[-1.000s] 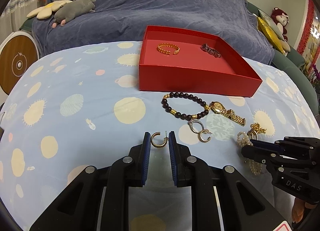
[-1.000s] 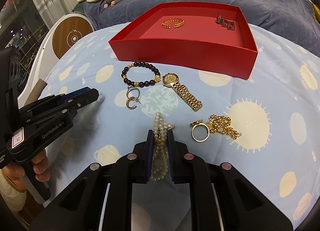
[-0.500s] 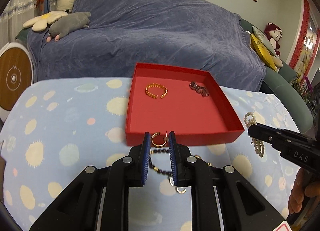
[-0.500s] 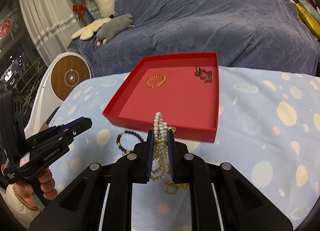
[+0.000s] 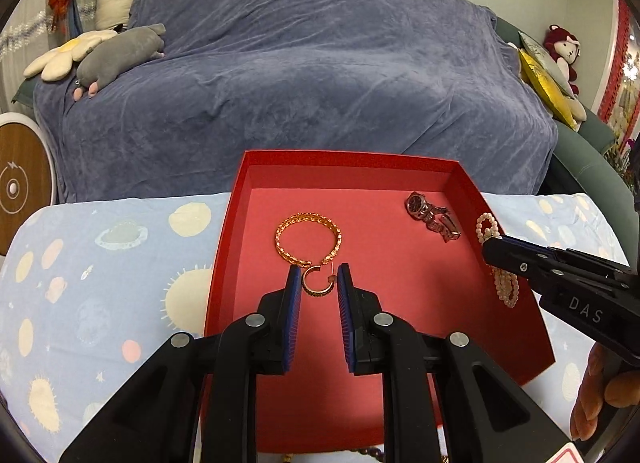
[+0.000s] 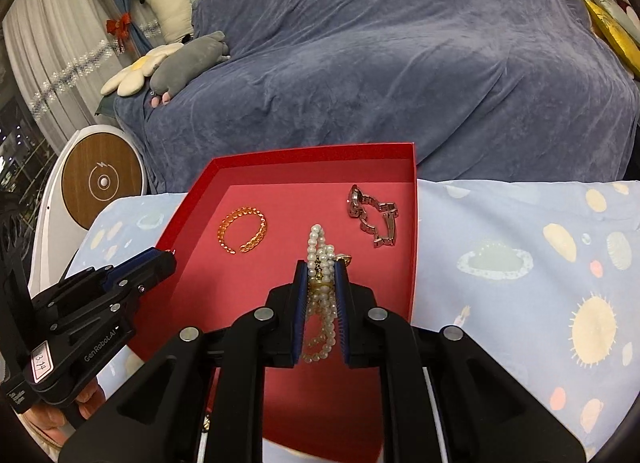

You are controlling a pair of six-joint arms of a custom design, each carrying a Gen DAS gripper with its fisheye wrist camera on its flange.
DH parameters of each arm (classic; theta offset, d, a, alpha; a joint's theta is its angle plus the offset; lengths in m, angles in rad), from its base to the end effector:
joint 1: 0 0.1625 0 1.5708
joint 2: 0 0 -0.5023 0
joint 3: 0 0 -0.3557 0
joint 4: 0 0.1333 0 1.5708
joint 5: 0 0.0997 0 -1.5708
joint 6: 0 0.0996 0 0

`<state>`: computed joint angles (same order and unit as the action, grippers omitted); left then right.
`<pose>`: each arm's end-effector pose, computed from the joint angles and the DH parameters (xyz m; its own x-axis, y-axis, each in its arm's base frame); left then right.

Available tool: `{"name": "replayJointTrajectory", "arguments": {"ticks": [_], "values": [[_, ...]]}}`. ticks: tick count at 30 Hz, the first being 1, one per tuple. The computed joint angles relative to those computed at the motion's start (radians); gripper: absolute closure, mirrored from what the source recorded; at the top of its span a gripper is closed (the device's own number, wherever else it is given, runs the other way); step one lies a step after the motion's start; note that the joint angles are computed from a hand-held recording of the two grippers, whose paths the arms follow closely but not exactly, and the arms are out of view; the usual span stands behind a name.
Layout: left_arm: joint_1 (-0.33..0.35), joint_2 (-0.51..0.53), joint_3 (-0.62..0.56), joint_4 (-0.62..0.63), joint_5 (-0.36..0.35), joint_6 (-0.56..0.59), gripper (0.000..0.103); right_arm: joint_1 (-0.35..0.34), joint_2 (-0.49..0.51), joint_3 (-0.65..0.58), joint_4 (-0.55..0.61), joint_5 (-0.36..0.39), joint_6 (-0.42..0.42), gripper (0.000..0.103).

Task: Organize jewelry
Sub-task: 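Carry earring and pearl strand into red box and open both tools, then withdraw both tools from the red box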

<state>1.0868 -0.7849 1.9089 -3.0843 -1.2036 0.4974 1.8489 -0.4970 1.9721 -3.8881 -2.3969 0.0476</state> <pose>-0.1466 -0.6421 0.1486 -0.5764 0.6663 -0.4730 0.8028 0.5700 -0.1753 0.2204 -0.5530 0.0774 -0.8101 0.3716 0.4535 -0.1444 0.6233 -0.7686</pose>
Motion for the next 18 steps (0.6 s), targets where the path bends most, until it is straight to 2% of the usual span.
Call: {"name": "replayJointTrajectory", "arguments": {"ticks": [3, 9, 12, 18], "values": [[0.007, 0.023, -0.022, 0.007, 0.012, 0.006, 0.087, -0.017, 0.01, -0.018, 0.007, -0.007, -0.015, 0.09], [0.018, 0.035, -0.048, 0.036, 0.028, -0.032, 0.086, -0.017, 0.014, 0.0, -0.06, -0.016, -0.021, 0.089], [0.021, 0.008, -0.028, 0.031, 0.017, -0.027, 0.085, 0.012, 0.006, 0.035, -0.084, -0.033, -0.017, 0.089], [0.015, -0.087, 0.066, -0.019, 0.023, 0.015, 0.07, 0.095, 0.0, 0.12, -0.106, -0.079, 0.037, 0.087]]}}
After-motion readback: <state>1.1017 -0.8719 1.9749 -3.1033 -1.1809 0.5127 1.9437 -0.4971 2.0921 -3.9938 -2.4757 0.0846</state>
